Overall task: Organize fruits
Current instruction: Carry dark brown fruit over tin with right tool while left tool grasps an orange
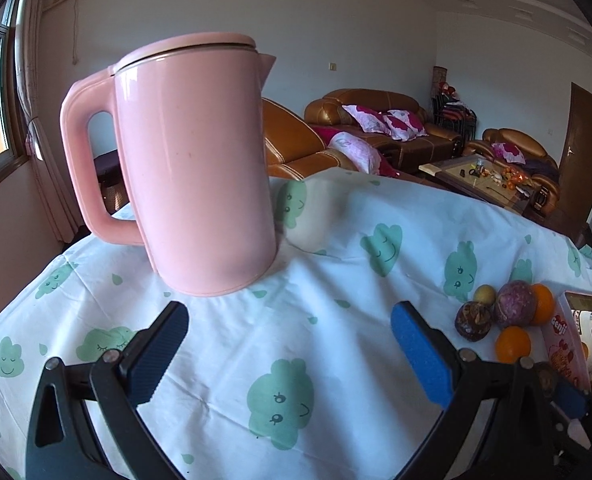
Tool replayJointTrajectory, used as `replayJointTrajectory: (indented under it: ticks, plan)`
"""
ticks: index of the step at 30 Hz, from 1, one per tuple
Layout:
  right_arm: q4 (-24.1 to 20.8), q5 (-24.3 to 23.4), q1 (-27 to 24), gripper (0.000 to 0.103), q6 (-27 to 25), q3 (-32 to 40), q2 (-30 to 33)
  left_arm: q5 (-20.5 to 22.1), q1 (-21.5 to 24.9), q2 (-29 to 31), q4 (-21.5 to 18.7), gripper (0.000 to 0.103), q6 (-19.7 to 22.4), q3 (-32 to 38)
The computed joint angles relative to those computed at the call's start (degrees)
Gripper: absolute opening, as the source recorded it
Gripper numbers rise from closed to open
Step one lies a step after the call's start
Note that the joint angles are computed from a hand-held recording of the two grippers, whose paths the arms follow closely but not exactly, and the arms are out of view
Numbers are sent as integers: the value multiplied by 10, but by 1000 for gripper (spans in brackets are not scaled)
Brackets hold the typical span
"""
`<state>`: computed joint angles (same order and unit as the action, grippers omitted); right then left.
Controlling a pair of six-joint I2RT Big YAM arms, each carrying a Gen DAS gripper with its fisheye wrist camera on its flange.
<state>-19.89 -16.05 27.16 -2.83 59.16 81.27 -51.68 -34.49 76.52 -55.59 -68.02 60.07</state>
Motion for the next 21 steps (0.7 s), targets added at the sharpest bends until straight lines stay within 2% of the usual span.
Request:
replayJointTrajectory:
  ticks: [4, 6, 8, 10, 12, 14, 16, 21]
  plan:
    - [81, 26, -37, 40, -7, -44, -55, 33, -8, -9, 118, 103, 97, -21]
    - [118, 57, -54, 40, -20, -57, -68, 57, -13, 0, 162, 101, 144, -21]
    - [138, 73, -73, 40, -36, -62, -70, 91, -17, 16, 190, 94, 183, -13]
    - [140, 73, -91, 40, -41, -60, -67, 136, -18, 35, 199, 84, 204, 4]
    - [128, 58, -106, 40, -33, -49, -60, 164, -18, 56, 202, 84, 214, 26]
    - [120, 44, -116, 40, -24, -42, -56, 182, -18, 80, 193, 80, 226, 53]
    - [122, 38, -120, 40, -22, -41, -57, 192, -18, 108, 181, 69, 236, 82]
    - [134, 33, -122, 40, -25, -51, -64, 249, -2, 162, 161, 67, 239, 135]
